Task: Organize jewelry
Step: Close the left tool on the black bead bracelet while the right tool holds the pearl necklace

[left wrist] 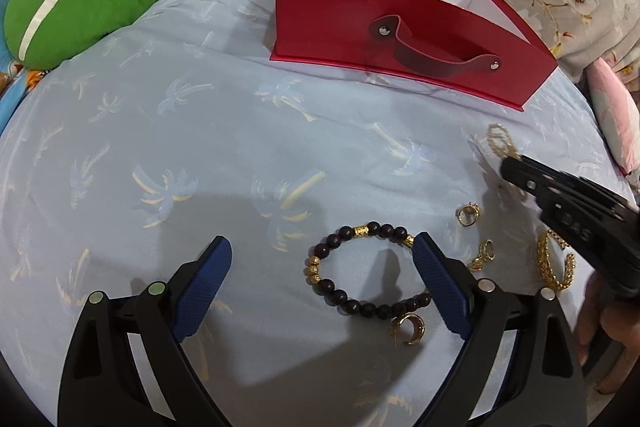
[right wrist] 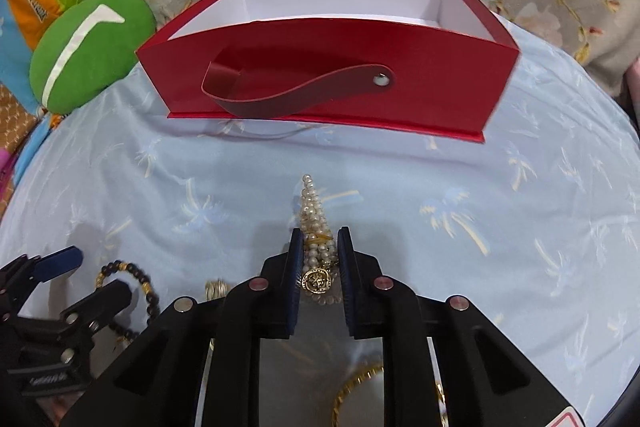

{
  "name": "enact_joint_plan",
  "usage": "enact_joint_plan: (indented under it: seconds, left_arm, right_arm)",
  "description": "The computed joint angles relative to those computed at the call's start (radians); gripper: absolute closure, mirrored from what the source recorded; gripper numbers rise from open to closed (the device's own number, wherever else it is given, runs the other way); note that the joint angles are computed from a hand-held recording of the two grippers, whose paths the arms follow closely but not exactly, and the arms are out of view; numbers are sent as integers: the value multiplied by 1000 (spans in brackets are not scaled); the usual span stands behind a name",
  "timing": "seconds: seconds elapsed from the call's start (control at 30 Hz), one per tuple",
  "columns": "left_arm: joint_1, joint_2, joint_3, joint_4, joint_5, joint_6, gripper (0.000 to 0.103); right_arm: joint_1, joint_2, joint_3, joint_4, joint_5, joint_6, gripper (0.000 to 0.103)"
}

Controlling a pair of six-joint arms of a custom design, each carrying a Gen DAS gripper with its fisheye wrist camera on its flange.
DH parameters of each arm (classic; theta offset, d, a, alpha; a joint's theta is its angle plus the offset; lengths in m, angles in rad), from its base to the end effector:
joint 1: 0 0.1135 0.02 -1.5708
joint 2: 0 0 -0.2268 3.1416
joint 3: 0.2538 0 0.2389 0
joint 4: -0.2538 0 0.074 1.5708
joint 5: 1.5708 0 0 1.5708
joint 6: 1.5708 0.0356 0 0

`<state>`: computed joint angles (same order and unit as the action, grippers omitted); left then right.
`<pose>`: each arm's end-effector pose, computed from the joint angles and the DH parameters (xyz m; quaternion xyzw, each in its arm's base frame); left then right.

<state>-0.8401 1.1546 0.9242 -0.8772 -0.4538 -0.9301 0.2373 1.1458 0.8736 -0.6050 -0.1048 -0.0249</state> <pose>0.1548 -0.1493 0.2317 -0.0942 0.9451 -0.0345 0.3111 0.2278 0.0589 0.2316 -0.1404 0.9288 0.0850 0.3323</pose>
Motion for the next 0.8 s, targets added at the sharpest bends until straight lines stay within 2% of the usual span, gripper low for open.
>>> enact_joint_plan:
  seconds: [0.27, 0.37, 0.5, 0.63, 0.8]
  left_arm:
    - [-48, 62, 37, 31, -9, 9, 14]
    - [-71, 101, 58, 26, -29, 7, 11]
    - [-100, 163, 97, -4, -75, -8, 13]
    - [-114, 168, 107, -17, -102, -14, 32]
    - [-108, 127, 86, -4, -87, -16, 46]
  right_arm:
    - [-107, -97, -40, -62, -103, 0, 87]
    - [-129, -117, -50, -76, -122, -8, 87]
    - [-147, -137, -65, -84, -138, -12, 87]
    - [-154, -144, -71, -89, -148, -13, 87]
    - [-155, -160, -82, -95, -153, -10, 87]
